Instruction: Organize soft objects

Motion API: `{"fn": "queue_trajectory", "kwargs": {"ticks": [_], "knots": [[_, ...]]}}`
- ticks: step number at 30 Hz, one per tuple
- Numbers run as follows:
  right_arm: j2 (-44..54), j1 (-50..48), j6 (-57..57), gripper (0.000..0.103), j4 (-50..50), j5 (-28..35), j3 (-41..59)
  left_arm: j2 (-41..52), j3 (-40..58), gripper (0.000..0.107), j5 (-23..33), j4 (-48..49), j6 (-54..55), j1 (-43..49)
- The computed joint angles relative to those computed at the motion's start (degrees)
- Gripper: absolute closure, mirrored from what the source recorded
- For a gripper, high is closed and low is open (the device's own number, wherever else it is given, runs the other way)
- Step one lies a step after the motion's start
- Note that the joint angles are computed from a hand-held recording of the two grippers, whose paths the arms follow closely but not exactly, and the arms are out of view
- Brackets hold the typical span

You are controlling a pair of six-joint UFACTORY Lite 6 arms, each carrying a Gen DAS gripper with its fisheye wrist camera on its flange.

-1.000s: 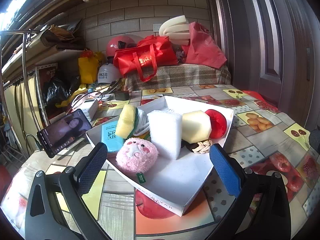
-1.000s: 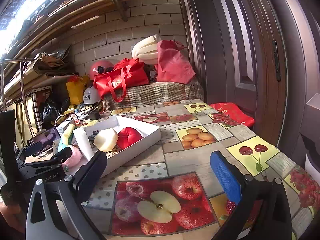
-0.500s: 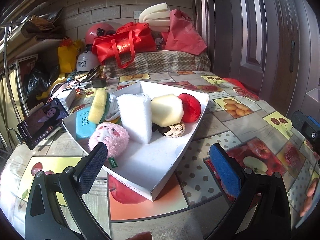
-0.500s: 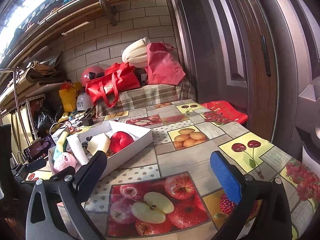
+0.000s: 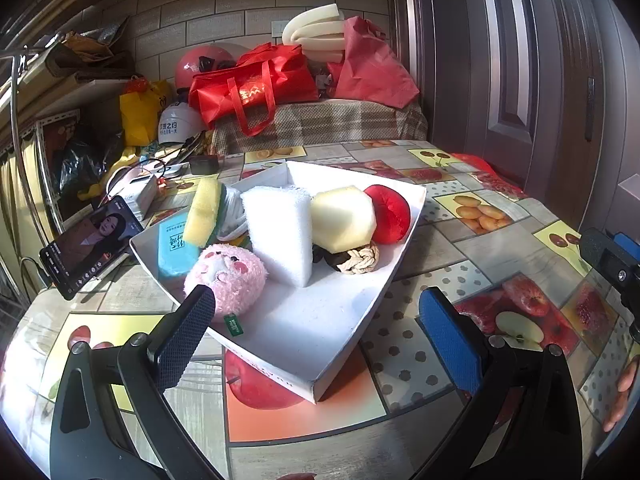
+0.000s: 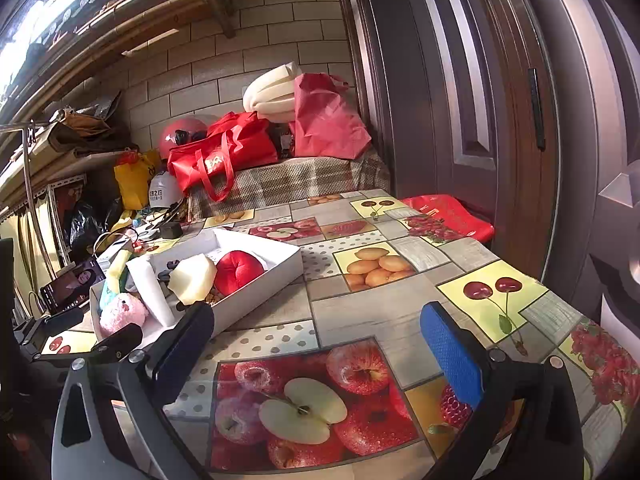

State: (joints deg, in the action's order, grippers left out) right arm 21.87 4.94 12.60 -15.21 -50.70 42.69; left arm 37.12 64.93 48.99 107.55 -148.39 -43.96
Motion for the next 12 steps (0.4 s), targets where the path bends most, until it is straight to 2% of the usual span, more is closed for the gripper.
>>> {"fn": "queue_trajectory", "kwargs": {"ticks": [12], "knots": [[1.2, -2.0, 4.9, 0.0, -3.5, 1.9, 1.9, -0.2, -0.1, 0.004, -0.1, -0.3, 0.1, -0.2]]}}
